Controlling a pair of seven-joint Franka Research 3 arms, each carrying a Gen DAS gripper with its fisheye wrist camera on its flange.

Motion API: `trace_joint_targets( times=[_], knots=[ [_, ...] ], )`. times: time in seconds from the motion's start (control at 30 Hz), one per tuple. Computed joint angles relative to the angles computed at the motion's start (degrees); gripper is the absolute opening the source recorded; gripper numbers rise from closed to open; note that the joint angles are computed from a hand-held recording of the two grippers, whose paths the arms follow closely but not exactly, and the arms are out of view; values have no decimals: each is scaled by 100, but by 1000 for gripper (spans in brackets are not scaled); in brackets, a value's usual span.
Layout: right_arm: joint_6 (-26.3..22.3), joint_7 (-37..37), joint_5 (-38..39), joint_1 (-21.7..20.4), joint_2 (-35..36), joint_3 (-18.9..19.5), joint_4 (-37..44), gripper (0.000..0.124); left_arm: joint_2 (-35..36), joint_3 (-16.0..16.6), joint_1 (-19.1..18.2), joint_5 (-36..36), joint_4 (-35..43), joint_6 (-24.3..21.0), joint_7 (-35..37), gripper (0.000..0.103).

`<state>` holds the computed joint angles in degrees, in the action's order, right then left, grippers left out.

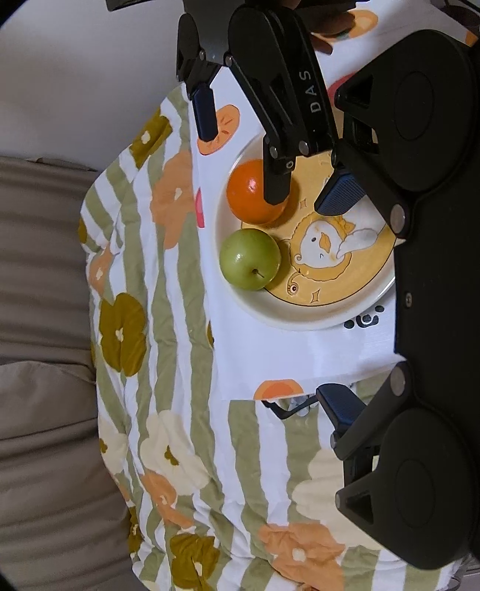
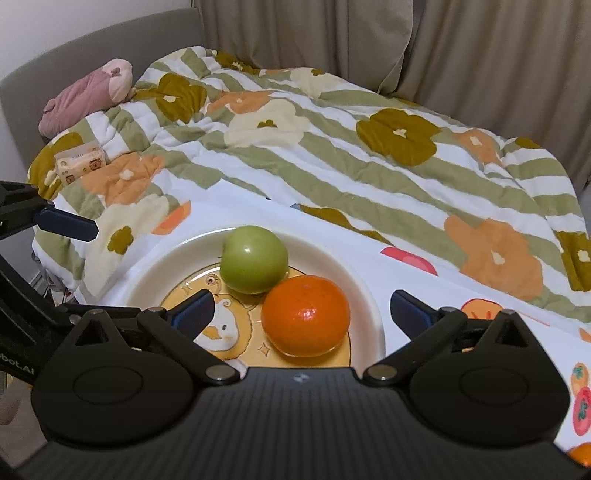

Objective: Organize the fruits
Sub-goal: 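Lower both fruits into the bowl and open both grippers, then grasp the second green apple with the left gripper while the right grasps a tangerine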

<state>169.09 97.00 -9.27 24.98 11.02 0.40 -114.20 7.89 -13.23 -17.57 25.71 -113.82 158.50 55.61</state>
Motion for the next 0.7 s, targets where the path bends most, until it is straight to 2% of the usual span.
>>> trace_joint_targets(
  times=[0.1, 0.27, 0.43, 0.7],
  knots=[
    [-169, 87, -129, 19, -294, -6, -165, 103, -211, 28, -92, 275, -87, -87, -443, 99],
    [-1, 206, -161, -233, -1016, 195, -791, 103, -584, -69, -216, 985, -145, -384, -1400, 99],
    [137, -329, 570, -548, -1828, 376, -1452, 103, -805, -312, -353, 1578, -40, -789, -2253, 99],
    [-104, -925, 1449, -1035, -3044, 384, -2392, 103, -740, -634, -750, 2156, 367, -1383, -3112, 99]
  ],
)
